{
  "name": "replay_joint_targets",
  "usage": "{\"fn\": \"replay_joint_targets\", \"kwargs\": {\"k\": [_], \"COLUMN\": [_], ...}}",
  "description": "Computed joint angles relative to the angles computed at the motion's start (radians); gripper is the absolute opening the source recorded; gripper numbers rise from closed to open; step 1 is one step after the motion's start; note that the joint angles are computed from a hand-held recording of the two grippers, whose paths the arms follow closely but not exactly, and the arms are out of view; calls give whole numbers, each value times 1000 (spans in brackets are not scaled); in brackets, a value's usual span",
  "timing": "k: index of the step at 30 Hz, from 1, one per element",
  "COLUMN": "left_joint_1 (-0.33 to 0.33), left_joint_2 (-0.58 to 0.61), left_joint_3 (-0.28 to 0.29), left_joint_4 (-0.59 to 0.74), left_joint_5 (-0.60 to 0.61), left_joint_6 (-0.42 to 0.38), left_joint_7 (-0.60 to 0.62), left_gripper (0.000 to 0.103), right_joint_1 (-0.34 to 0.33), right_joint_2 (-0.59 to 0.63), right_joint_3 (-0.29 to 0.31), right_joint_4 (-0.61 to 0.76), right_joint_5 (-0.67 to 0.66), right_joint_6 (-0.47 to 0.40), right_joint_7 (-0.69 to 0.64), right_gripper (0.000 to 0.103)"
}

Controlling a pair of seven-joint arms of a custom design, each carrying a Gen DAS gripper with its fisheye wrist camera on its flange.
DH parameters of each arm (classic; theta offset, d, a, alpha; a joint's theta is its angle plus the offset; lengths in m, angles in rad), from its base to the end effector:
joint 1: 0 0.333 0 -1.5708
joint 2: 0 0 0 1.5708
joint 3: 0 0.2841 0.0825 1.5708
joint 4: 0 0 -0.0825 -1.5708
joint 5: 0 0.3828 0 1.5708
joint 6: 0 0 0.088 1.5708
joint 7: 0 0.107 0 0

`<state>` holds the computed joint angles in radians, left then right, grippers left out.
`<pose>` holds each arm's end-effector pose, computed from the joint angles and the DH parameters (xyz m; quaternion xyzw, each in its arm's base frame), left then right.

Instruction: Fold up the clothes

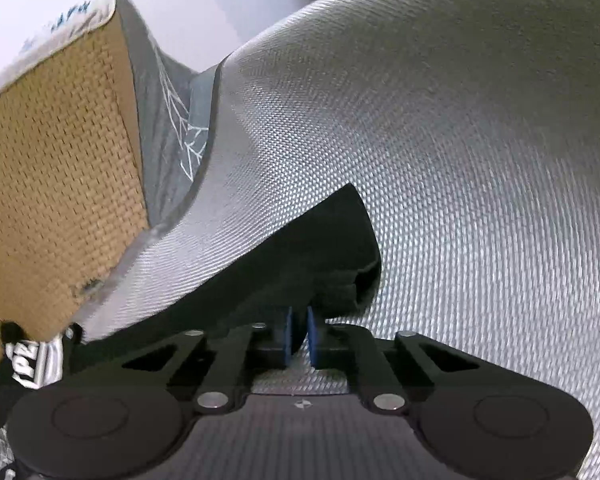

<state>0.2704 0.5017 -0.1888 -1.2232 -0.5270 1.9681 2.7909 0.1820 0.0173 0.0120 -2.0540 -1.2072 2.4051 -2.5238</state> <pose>0.7092 0.0566 0.4988 -0.2867 0.9042 -0.3061 0.0804 0.5734 0.1063 0.4358 -0.1727 0.8676 -0.3555 0.3017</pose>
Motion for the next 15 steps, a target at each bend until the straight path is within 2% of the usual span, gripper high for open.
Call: {"fn": "replay_joint_targets", "kwargs": {"k": [5, 10, 13, 15], "left_joint_1": [0, 1, 3, 1], "left_joint_2": [11, 7, 0, 7], "left_joint_3": [-2, -5, -6, -5], "left_joint_4": [16, 13, 0, 12], "left_joint_5": [2, -1, -8, -10], "left_joint_6": [-18, -28, -24, -31], "left_joint_7": [-10, -7, 8, -1], "left_gripper": [25, 25, 25, 25], "right_joint_1": [27, 47, 41, 47], "right_joint_2": [32, 86, 121, 156], "right_joint_3": [10, -8, -30, -41], "right_joint_4": [113, 301, 407, 474], "right_joint_5": [-15, -58, -40, -44], "right_joint_6": [-135, -249, -218, -160], "right_joint_7": [-143, -279, -397, -467], "right_gripper": [6, 6, 6, 6]}}
